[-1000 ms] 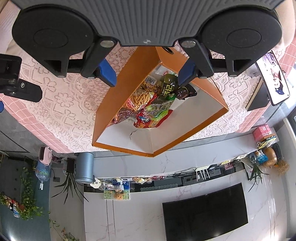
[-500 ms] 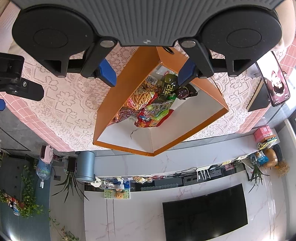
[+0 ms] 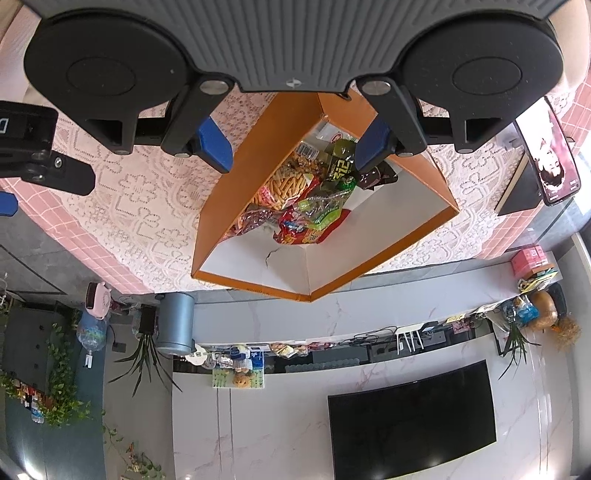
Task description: Organize snacks
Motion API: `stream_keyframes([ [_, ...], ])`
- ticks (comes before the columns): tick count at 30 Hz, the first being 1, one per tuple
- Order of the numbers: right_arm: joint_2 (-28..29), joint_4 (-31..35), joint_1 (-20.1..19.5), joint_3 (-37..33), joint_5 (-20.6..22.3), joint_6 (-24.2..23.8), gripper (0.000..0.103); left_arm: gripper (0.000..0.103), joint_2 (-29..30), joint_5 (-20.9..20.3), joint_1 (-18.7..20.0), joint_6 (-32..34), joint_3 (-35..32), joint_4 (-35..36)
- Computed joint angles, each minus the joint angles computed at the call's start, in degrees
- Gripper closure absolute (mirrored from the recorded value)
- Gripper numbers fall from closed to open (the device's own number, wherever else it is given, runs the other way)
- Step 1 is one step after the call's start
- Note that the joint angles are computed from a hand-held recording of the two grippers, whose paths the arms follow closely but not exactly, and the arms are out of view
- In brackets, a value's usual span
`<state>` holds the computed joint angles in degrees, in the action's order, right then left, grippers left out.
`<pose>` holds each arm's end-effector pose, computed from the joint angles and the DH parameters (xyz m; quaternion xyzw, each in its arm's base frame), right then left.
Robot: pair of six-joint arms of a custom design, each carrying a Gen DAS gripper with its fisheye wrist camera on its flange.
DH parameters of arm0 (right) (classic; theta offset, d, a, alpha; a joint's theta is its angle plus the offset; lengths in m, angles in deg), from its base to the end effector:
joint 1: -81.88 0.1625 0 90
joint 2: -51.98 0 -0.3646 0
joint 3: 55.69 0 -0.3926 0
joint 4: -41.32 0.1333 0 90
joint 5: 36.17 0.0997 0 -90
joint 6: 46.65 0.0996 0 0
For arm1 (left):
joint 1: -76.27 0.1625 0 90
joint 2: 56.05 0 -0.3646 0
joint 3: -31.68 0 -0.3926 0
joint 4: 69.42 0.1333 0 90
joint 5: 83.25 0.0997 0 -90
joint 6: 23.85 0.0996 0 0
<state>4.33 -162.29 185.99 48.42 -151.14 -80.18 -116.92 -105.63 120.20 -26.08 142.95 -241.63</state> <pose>0.2329 -0.5523 0.1395 0.2517 -0.8261 0.4283 0.2659 -0.2271 -0.5317 0.1988 0.1568 0.7982 -0.4267 0.3951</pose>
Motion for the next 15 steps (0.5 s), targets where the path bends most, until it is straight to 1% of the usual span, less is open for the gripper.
stream_keyframes([
  [8,-0.3,-0.2,0.0,0.0,0.3,0.0,0.004,0.014,0.6,-0.2,-0.5,4.5,-0.4,-5.8],
  [15,-0.4,-0.1,0.2,0.0,0.4,0.0,0.004,0.014,1.5,-0.3,-0.6,7.1,-0.9,-8.8],
])
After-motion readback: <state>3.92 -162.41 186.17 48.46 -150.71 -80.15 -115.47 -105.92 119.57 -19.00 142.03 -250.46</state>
